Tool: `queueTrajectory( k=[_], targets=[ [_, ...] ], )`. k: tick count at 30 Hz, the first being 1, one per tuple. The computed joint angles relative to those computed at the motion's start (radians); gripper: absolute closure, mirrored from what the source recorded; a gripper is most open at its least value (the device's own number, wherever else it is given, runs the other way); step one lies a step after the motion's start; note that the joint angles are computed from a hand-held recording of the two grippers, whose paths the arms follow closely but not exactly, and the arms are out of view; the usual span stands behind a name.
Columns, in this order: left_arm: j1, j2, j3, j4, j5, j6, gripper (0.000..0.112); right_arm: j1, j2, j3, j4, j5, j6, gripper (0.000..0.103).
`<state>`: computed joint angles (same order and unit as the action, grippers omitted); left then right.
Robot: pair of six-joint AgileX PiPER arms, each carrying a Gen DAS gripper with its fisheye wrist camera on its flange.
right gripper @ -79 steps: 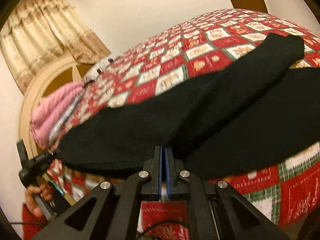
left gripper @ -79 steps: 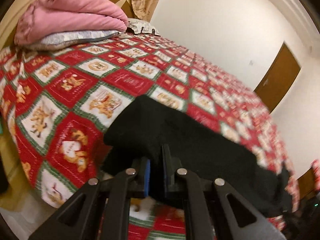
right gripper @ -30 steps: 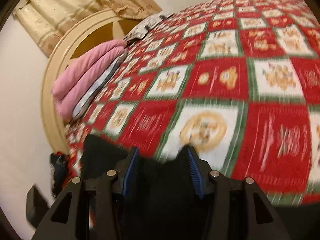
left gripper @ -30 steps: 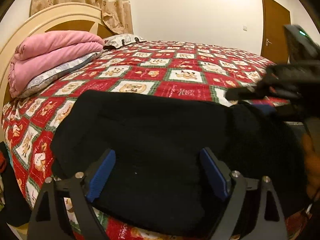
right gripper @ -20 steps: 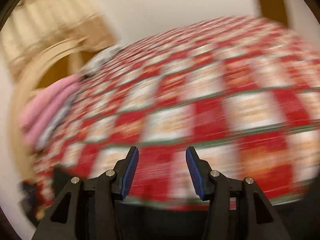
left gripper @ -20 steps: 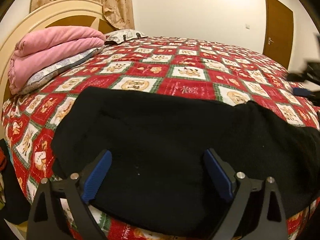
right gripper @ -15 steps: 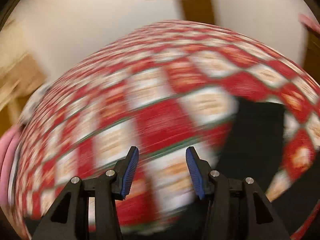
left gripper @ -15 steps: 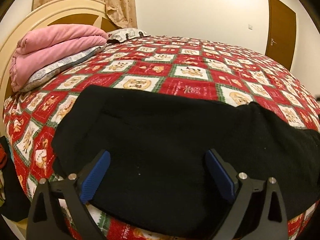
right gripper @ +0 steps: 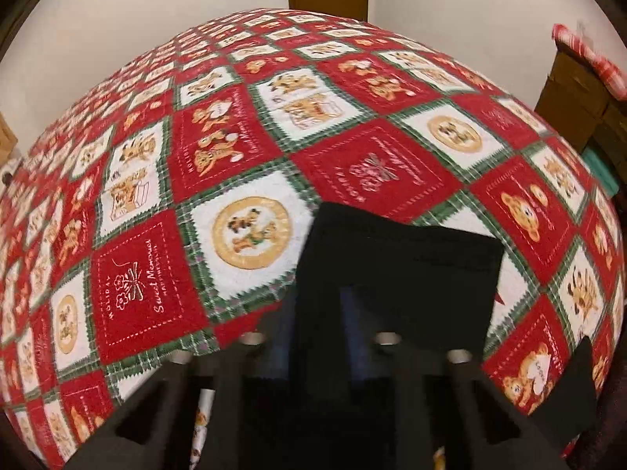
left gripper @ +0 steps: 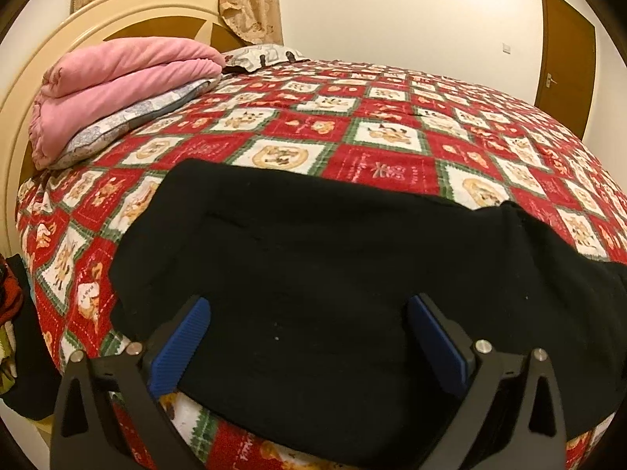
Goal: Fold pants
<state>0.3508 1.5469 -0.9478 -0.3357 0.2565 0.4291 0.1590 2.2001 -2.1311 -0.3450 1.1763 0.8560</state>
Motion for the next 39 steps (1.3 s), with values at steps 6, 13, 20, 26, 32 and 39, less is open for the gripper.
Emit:
queueTrajectory(
  k=[6,13,20,26,32,39],
  targets=[
    [-0.001,-0.001,-0.002,0.010,0.008,-0.013,0.009,-0.104,-0.429,0.587,0.215,-0.457,-0.022,0.097],
    [-0.008,-0.002,-0.006,0.078,0.015,-0.094,0.009,-0.203,-0.945,1.143,0.344,-0.692,-0.125,0.097],
    [-0.016,0.004,-0.028,0.156,0.040,-0.186,0.009,-0.503,-1.167,1.433,0.768,-0.555,-0.583,0.096],
    [-0.018,0.014,-0.051,0.191,0.066,-0.222,0.009,-0.567,-1.244,1.437,0.571,-0.430,-0.447,0.093],
    [-0.028,0.014,-0.053,0.250,0.063,-0.278,0.009,-0.685,-1.177,1.324,0.653,-0.430,-0.666,0.093],
    [-0.054,-0.031,-0.035,0.413,0.085,-0.450,0.009,-0.619,-0.887,1.212,0.668,-0.487,-0.768,0.092]
  ],
)
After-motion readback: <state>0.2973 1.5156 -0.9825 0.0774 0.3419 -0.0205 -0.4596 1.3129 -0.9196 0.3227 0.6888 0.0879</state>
